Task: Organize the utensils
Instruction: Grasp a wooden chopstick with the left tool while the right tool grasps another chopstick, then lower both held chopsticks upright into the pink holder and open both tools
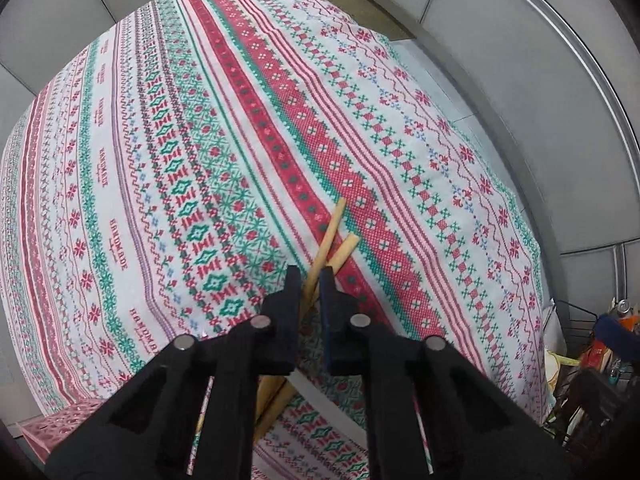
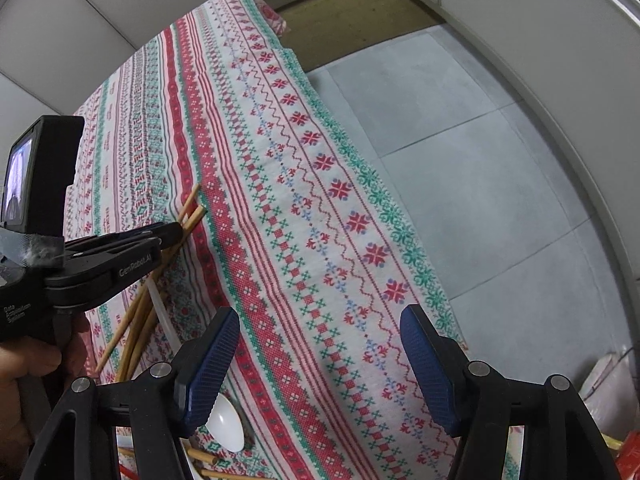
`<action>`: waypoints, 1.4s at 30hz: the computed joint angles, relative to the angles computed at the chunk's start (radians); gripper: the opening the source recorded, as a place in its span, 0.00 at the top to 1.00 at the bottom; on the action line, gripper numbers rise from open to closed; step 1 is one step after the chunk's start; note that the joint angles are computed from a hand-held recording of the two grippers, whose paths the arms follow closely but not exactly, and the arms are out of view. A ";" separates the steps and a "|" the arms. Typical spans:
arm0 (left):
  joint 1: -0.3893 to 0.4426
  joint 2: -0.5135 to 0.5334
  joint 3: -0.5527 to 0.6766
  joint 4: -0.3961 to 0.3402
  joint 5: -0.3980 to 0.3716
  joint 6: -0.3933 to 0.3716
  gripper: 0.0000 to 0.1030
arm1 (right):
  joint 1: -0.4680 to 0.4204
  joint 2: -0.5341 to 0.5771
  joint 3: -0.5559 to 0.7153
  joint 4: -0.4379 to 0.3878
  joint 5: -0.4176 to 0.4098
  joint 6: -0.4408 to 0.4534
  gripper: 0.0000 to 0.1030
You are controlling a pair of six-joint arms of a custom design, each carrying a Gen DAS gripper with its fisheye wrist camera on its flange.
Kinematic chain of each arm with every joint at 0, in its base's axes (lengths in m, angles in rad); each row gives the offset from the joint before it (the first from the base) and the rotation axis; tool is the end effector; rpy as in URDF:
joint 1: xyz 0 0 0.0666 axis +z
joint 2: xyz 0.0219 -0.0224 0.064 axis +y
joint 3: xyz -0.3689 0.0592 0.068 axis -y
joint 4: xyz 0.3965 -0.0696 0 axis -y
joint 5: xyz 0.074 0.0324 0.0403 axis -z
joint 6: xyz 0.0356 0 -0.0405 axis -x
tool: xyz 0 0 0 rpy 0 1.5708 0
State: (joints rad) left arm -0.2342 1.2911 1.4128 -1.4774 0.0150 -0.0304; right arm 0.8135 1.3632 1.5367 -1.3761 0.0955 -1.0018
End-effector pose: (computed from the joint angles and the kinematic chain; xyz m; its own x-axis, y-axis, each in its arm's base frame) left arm 0.3910 -0.0942 0.4450 -0.9427 0.2562 -0.2138 0.2639 0.9645 -0.0082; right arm 0.3065 0.3187 0.4719 -0.9349 0.2318 -0.2689 0.1629 0.9530 0.2553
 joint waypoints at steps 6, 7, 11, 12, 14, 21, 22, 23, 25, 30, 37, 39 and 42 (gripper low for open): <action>-0.010 -0.027 0.007 0.001 -0.009 -0.036 0.94 | -0.006 0.028 0.014 0.016 -0.019 -0.017 0.31; -0.004 -0.040 0.014 -0.009 -0.002 -0.046 0.94 | -0.007 0.033 0.016 0.021 -0.022 -0.020 0.31; 0.030 -0.113 0.036 -0.037 0.037 -0.079 0.94 | -0.014 0.063 0.024 0.055 -0.053 -0.038 0.31; 0.049 -0.141 0.040 -0.042 0.060 -0.087 0.94 | -0.015 0.073 0.025 0.071 -0.067 -0.041 0.31; 0.087 -0.193 0.051 -0.057 0.107 -0.101 0.94 | -0.015 0.093 0.029 0.099 -0.087 -0.044 0.32; 0.247 -0.324 0.089 -0.092 0.243 -0.166 0.94 | 0.005 0.186 0.091 0.161 -0.120 -0.043 0.47; 0.285 -0.335 0.096 -0.100 0.271 -0.181 0.94 | 0.004 0.202 0.103 0.163 -0.120 -0.043 0.47; 0.323 -0.347 0.105 -0.110 0.301 -0.193 0.95 | 0.004 0.215 0.110 0.168 -0.124 -0.049 0.47; 0.403 -0.367 0.111 -0.118 0.364 -0.218 0.95 | 0.001 0.236 0.114 0.195 -0.147 -0.070 0.48; 0.548 -0.409 0.110 -0.122 0.462 -0.266 0.95 | 0.002 0.292 0.142 0.238 -0.143 -0.131 0.50; 0.707 -0.403 0.114 -0.161 0.608 -0.352 0.95 | 0.041 0.431 0.332 0.078 0.028 -0.107 0.63; 0.739 -0.396 0.121 -0.177 0.641 -0.376 0.95 | 0.059 0.470 0.391 0.010 0.090 -0.094 0.73; 0.757 -0.401 0.122 -0.185 0.665 -0.390 0.95 | 0.066 0.456 0.365 0.040 0.106 -0.110 0.84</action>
